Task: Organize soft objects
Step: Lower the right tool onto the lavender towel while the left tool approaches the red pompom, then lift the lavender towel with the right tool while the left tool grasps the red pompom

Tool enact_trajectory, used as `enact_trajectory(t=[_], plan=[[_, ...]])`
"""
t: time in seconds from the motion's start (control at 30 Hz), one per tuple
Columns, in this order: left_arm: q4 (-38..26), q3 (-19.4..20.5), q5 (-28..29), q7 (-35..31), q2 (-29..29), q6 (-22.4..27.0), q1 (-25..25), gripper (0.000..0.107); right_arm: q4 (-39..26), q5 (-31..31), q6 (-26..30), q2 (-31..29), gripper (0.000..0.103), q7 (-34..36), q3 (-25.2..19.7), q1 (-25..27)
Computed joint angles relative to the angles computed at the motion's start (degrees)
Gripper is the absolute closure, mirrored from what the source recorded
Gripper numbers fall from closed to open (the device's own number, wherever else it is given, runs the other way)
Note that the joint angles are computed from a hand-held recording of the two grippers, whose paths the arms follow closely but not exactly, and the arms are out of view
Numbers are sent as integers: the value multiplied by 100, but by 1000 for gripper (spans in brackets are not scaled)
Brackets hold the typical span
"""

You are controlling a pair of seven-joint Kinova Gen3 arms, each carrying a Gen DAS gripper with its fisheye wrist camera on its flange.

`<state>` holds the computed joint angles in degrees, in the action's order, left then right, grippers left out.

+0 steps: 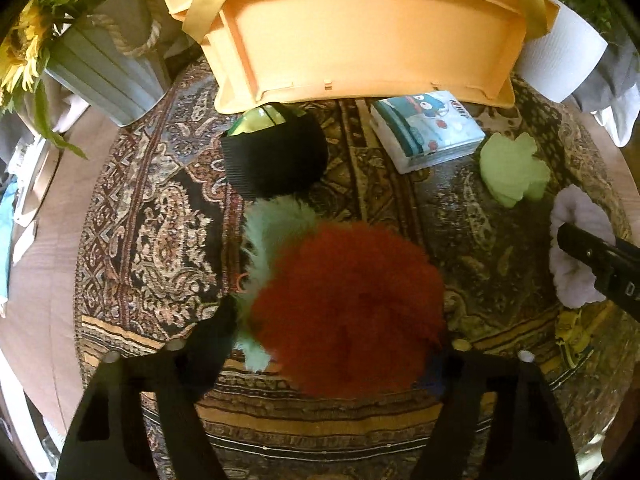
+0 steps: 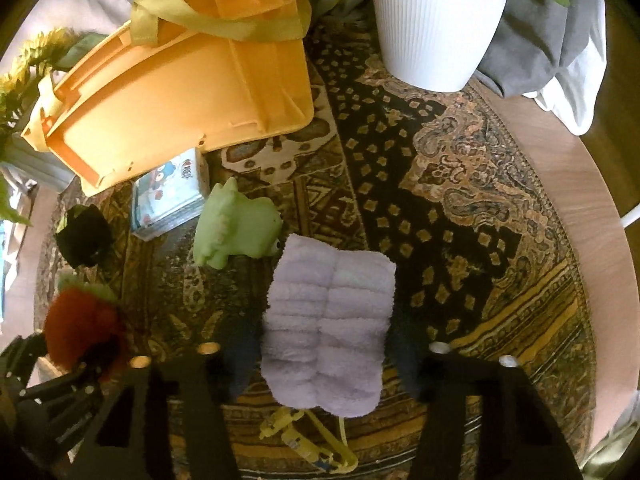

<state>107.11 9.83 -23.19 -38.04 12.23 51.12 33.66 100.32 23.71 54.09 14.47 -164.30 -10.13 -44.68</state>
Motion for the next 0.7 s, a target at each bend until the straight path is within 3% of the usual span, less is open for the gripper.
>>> enact_trajectory(t=[0.13,0.27,0.7], plan=[[77,20,-20,8,-81,-113,10,55,64,94,-30,-71,55,-83,-16,-56],[137,49,-100,37,-166,-168,41,65,68,222,-14,-173,57,-179,-58,-113],[264,244,-350,453,-707,-314,28,69,-37,792,75,-508,58,-423,-309,-314]])
